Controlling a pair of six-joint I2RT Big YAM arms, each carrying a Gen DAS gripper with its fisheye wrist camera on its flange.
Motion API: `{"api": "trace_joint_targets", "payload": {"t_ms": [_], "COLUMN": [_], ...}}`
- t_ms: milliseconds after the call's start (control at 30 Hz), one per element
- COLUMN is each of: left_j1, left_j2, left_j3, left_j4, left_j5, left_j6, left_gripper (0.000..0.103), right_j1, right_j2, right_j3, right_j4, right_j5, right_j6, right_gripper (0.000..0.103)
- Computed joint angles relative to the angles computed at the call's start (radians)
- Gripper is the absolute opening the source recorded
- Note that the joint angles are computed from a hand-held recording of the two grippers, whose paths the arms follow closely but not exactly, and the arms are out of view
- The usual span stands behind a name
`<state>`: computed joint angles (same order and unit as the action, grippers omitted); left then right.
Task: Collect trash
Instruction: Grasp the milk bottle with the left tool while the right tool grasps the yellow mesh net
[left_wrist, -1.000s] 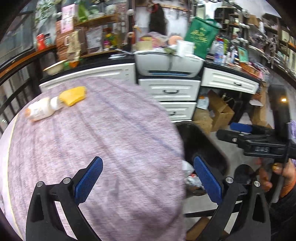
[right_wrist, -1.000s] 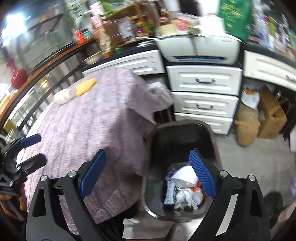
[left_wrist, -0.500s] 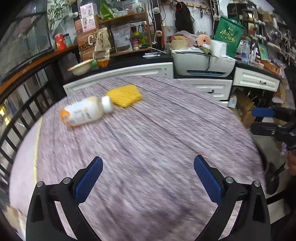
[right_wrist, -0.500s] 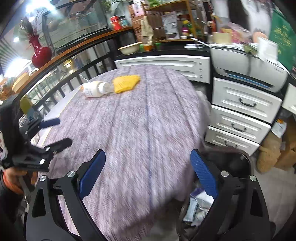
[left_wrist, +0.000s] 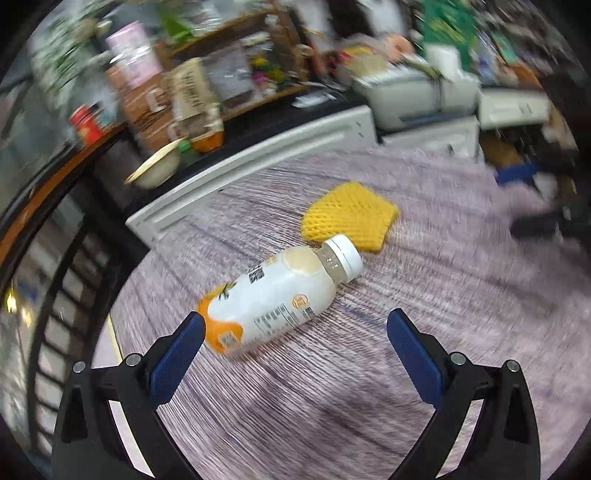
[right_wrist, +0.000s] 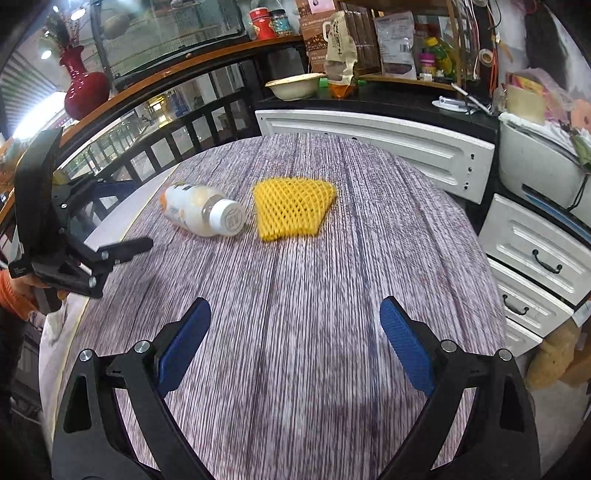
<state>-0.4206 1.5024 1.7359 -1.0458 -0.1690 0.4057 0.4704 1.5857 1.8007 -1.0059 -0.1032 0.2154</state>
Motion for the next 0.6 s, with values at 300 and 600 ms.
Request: {"api": "trace_joint_targets", "payload": {"t_ms": [300, 600], "left_j1": [0.019, 0.022], "left_j2": [0.177, 0.204], "left_j3": [0.182, 0.194], "left_j4": [-0.125, -0.158], "left_j5": [-0.047, -0.04], "left_j6": [0.345, 0.327], "left_gripper": [0.097, 0.076], "right_j1": [-0.006, -0.018], "right_j2": [0.152, 0.375], "right_j3": [0.178, 0.48], "right_j4": [-0.077, -0.202], "right_j5": [0.013, -0.016], "right_j6": [-0.059, -0.057], "right_gripper": [0.092, 0.091]}}
